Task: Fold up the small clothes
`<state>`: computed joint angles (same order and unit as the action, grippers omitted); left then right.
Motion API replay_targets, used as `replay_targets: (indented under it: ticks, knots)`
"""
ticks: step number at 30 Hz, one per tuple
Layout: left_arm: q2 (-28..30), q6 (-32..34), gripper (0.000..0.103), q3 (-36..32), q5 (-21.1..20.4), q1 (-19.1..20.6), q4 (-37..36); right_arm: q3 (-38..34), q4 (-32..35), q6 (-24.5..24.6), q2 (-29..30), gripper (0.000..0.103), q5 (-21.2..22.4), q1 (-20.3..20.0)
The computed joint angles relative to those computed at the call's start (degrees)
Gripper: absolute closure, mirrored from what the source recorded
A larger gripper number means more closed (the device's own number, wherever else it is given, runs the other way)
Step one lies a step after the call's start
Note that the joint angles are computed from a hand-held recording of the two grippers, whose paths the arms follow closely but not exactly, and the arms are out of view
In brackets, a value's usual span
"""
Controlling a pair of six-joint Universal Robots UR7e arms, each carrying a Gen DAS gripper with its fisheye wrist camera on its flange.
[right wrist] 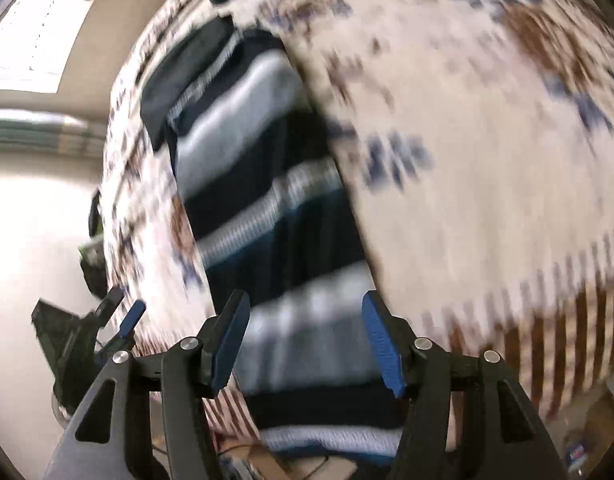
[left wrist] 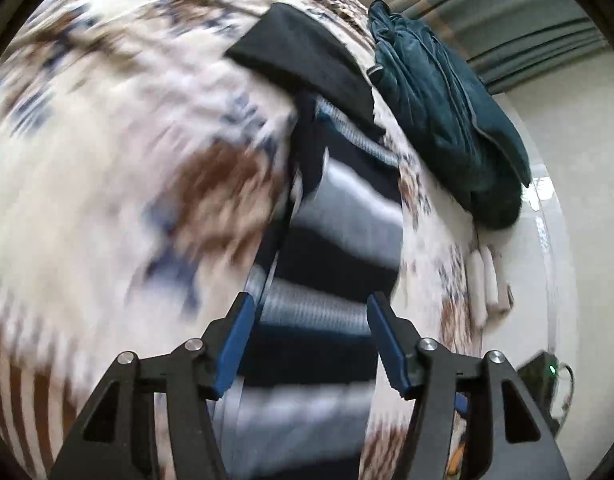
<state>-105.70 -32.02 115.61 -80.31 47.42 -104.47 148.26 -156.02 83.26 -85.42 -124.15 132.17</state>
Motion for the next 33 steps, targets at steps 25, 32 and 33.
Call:
replay_targets:
  ticks: [25,32,33]
  knots:
    - [29.5,6.2,0.053,-8.34,-2.98,11.0,-18.93,-15.29,-20.46,-55.38,13.53,0.042,13.51,-44.43]
    - [39.36,14.76,0.093,-13.53,6.09,8.66,-21.95,-25.63,-14.36,-58.84,19.42,0.091,3.56,-42.62]
    - [40.61,16.81,0.093,-14.71,8.04,8.26,-20.86,-26.93,-11.58,-57.94,19.63,0.091,2.99,-43.23]
